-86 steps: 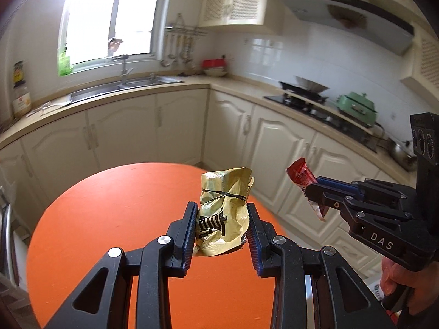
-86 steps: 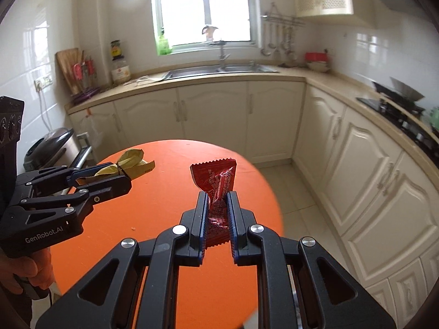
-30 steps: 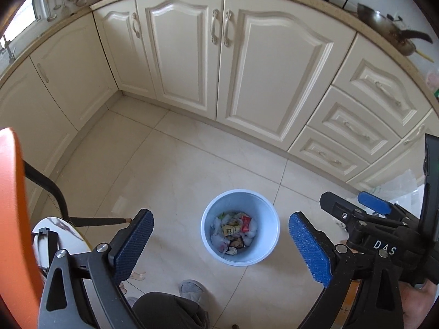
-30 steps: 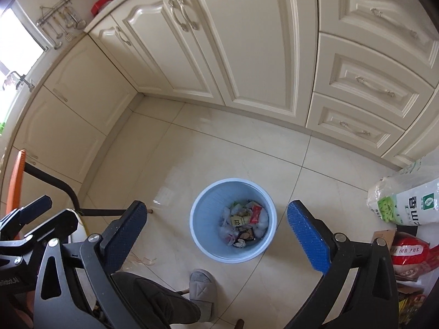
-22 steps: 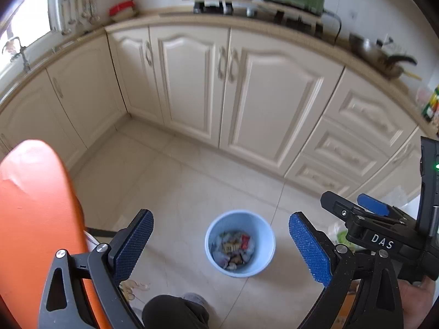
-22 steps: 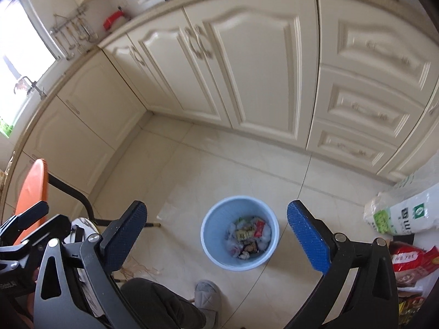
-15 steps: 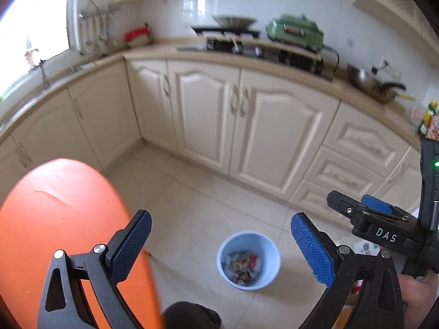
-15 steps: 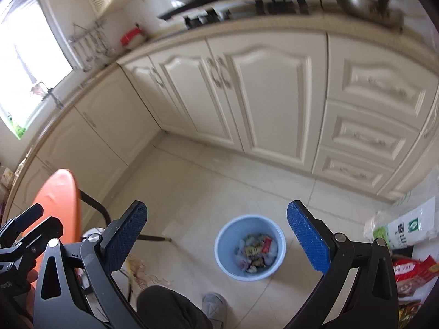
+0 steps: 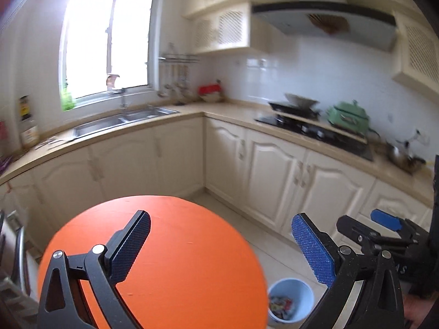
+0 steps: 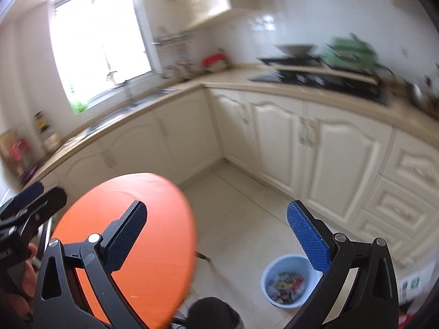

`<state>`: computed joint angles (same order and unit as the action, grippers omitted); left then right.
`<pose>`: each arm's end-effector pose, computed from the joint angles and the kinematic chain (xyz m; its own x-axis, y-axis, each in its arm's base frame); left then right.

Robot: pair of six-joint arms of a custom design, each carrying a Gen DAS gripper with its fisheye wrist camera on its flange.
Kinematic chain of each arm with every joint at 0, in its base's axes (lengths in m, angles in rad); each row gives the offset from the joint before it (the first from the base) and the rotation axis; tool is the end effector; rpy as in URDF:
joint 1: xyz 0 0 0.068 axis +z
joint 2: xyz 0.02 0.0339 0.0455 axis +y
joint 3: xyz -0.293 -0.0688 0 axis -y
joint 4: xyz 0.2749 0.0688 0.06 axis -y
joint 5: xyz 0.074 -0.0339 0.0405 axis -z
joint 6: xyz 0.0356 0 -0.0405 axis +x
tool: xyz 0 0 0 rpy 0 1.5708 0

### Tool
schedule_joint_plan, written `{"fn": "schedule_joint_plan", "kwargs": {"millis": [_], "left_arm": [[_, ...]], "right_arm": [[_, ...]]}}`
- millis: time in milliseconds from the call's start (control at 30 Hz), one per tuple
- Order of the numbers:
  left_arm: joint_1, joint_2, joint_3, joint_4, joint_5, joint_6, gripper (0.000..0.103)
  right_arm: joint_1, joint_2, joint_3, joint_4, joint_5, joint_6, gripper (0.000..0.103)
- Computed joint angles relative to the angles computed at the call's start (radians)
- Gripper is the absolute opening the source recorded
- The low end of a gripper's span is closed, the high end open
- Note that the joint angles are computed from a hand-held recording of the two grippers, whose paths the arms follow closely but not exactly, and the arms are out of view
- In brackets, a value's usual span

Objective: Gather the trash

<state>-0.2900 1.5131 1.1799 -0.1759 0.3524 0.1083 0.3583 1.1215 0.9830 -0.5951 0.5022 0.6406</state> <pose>0.3571 -0.1194 0.3204 -0.4041 0.2265 -0.8862 0.6044 0.7933 -0.0729 0.2415 0.0721 0.3285 -0.4863 0.3773 -0.7881 0.3968 0.8990 0.1855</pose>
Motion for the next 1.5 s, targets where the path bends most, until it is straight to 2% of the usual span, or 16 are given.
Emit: {"fn": "schedule_joint_plan", "kwargs": {"millis": [167,400,467,600,700,733,900,967,1133,1500], "left_arm": [[0.197,-0.184,-0.141,-0.009,0.049,0.004,0.102],[0.427,-0.400,-0.260,-0.103,0.084,0.069,0.102],[0.458,-0.450,-0.284,-0.121,0.071,0.072,0.102],[0.563,-0.552,-0.331,-0.189,0.113,0.099,0.102],[0.558,-0.625,-0.372,-0.207,0.083,0.095,0.102],[0.507,-0.630,-0.372,-0.200,0.036,0.069,0.102],[0.500,-0.711,-0.417,-0.199,0.015,0.054,0.102],[0.497,-0.718,-0.431,-0.189,0.022,0.045,0.102],[0.583,-0.711,-0.430,-0.200,0.117,0.052,0.102],[0.632,-0.635,-0.407,-0.150,0.173,0.082,0.102]], "right_arm": [[0.199,0.162,0.165,0.026,0.110,-0.012,0.103],[0.363,0.346,0.351,0.042,0.191,-0.036,0.103],[0.391,0.373,0.371,0.052,0.201,-0.034,0.103],[0.437,0.434,0.421,0.044,0.223,-0.026,0.103],[0.461,0.470,0.452,0.035,0.225,-0.020,0.103],[0.474,0.484,0.468,0.026,0.237,-0.016,0.103],[0.504,0.509,0.491,0.019,0.252,-0.015,0.103],[0.511,0.519,0.504,0.011,0.261,-0.015,0.103],[0.515,0.520,0.513,0.000,0.274,-0.019,0.103],[0.518,0.512,0.515,-0.015,0.287,-0.025,0.103]]}}
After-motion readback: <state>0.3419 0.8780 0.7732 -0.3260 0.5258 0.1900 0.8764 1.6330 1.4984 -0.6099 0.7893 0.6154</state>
